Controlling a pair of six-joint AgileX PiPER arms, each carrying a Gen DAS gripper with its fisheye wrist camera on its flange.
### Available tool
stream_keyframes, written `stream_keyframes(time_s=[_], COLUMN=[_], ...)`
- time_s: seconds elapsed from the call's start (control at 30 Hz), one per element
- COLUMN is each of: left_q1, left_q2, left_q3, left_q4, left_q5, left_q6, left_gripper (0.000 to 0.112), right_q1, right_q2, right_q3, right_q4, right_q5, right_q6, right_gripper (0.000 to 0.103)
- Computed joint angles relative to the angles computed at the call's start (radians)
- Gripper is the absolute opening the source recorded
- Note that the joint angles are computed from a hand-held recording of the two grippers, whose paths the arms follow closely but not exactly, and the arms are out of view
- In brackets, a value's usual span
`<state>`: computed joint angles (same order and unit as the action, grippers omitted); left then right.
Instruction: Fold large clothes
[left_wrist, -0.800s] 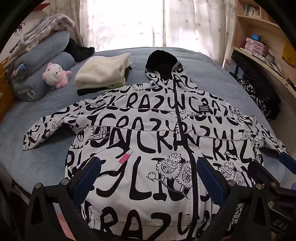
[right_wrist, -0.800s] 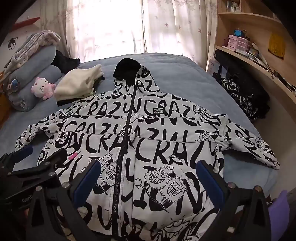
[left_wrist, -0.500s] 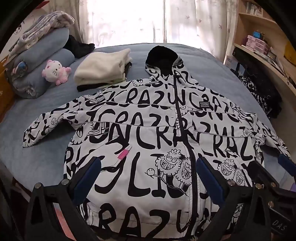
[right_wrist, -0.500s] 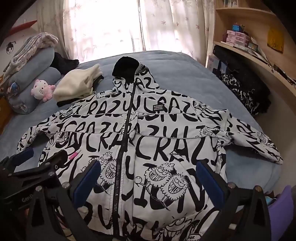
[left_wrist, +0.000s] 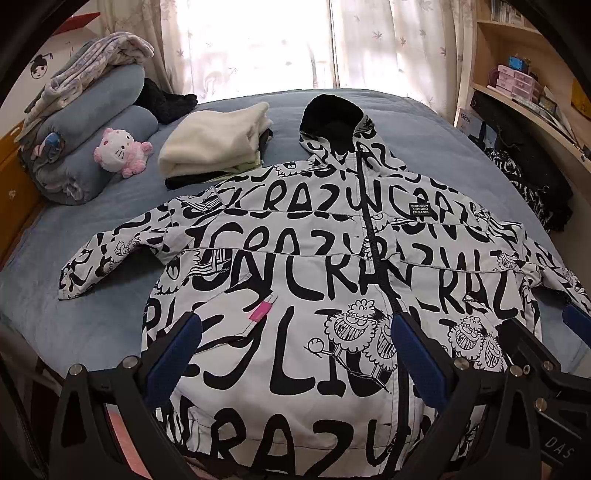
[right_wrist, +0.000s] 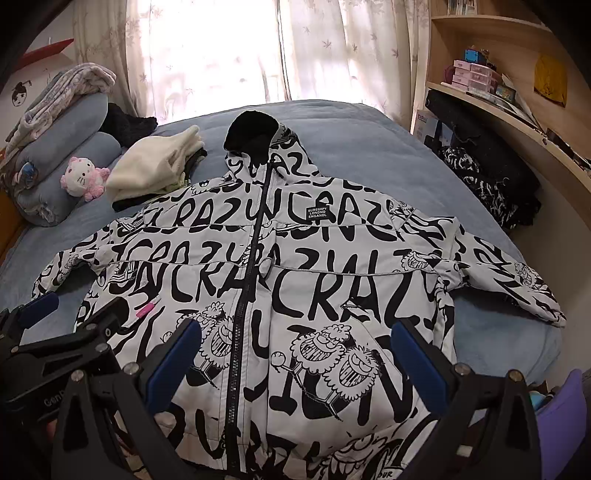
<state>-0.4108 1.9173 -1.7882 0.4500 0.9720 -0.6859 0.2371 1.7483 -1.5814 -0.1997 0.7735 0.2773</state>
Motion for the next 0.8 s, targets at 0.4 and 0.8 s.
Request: stream_keyframes(time_s=[0.4, 0.8], left_q1=[0.004, 0.002], left_q2=[0.002, -0.007], left_q3=[-0.003, 0.016], left_q4=[-0.005, 0.000], left_q5=[0.000, -0.010], left_q6=[0.006, -0.001], left_gripper=[0.101, 0.101], right_q1=[0.003, 0.008], right_q2=[-0.002, -0.006], right_q3=[0.002, 0.022], right_q4=[-0.011, -0.028], right_q5=[-0.001, -0.018], right_q6=[0.007, 0.022], right_gripper=[0.103, 0.103])
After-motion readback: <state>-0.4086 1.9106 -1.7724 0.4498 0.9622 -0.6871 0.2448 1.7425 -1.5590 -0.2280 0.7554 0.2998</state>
